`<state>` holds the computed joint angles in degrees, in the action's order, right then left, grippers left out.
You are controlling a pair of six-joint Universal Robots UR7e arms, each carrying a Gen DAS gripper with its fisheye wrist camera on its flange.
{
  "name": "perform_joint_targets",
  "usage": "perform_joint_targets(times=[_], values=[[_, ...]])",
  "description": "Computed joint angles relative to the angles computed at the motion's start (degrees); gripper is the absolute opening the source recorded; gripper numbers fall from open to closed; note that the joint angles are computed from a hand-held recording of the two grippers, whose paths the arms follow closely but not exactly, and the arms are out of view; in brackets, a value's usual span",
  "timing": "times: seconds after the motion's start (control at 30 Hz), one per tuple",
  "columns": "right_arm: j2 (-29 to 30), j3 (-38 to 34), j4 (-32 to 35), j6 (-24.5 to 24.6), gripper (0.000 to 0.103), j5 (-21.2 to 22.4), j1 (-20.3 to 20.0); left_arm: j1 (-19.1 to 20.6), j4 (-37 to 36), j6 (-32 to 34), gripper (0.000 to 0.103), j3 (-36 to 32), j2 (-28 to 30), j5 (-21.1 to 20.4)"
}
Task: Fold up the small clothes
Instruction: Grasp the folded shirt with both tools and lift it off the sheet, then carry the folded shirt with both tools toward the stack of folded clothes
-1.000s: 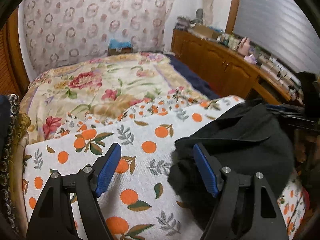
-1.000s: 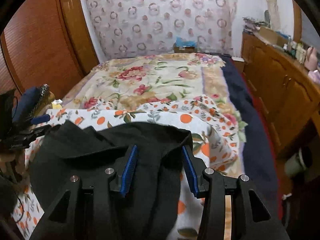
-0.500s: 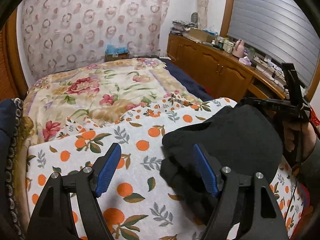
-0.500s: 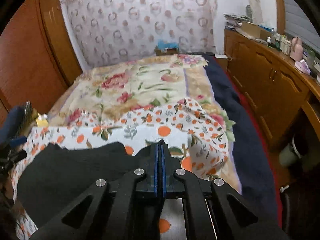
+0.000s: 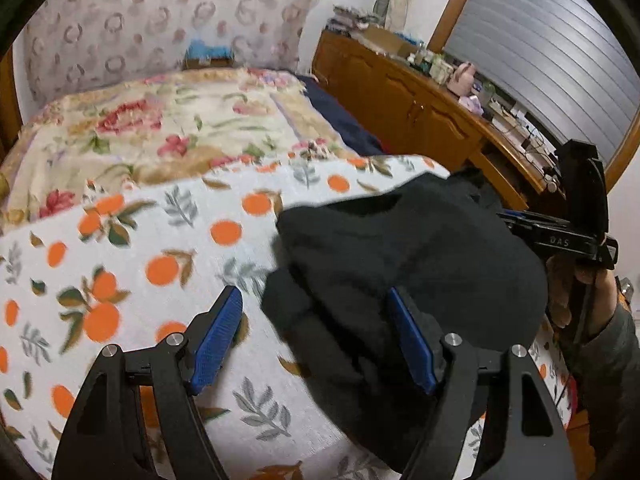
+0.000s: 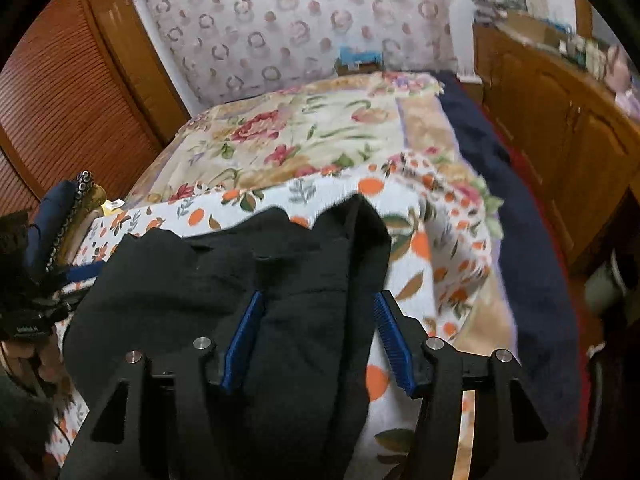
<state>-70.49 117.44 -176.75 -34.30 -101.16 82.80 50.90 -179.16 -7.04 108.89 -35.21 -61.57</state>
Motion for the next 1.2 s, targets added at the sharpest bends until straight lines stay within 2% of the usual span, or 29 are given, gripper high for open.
perform_joint_targets(times=[0.07, 0.2, 0.27, 0.3, 0.33, 0.37, 0.47, 0.53, 0.6, 0.73, 0.93, 1.07, 1.2], values=[[-0.46, -0.31, 1.87, 0.30, 0.060, 0.90, -0.56, 0.19, 0.50, -0.35, 0.075, 0.28, -0.08, -0.78], [-0.93, 0.09, 1.49, -1.11, 0.060, 1.06, -0.59, 0.24, -0.42, -0.61, 0.073, 0.89, -0.05, -2.11], [-1.15, 0.31, 1.48, -1.68, 0.060, 0.90, -0.46, 0.50, -0.17, -0.57, 0.055, 0.88, -0.16, -4.14], [-0.87, 0.56, 0.87, -2.08, 0.056, 0.61, -0.23, 0.42, -0.19, -0.55, 0.052, 0.87, -0.10, -4.29], [-0.78, 0.63, 0.83, -2.32, 0.052, 0.50, -0.08, 0.32, -0.35, 0.07, 0.040, 0.93, -0.06, -4.81], [-0.88, 0.50, 1.71, -2.21, 0.047, 1.06, -0.19, 0.30, -0.06, 0.44, 0.033, 0.89, -0.13, -5.55], [-0.34, 0.97, 1.48, -2.68, 0.034, 1.73, -0.13, -0.52, -2.42, 2.13, 0.021, 1.71, -0.18, -5.31], [0.29, 0.85, 0.77, -3.50, 0.025, 2.24, -0.17, -1.05, -5.13, 3.23, 0.016, 2.84, -0.65, -5.74], [0.37, 1.92, -2.68, -3.30, 0.019, 3.23, -0.44, -1.78, -7.97, 4.08, 0.014, 4.25, -1.59, -6.18], [-0.13, 5.59, -11.83, -6.03, 0.017, 4.27, 0.80, -3.87, -14.11, 6.03, 0.013, 8.28, -4.68, -7.96], [-1.37, 8.13, -17.22, -8.18, 0.015, 8.15, 4.49, -7.09, -20.96, 6.80, 0.013, 14.39, -9.84, -5.11], [0.31, 7.42, -18.33, -9.48, 0.015, 9.89, 8.56, -8.87, -25.26, 7.50, 0.013, 18.90, -14.31, -0.14], [4.60, 4.34, -18.62, -10.80, 0.015, 10.69, 14.02, -10.43, -29.76, 7.29, 0.013, 24.81, -20.66, 6.47]])
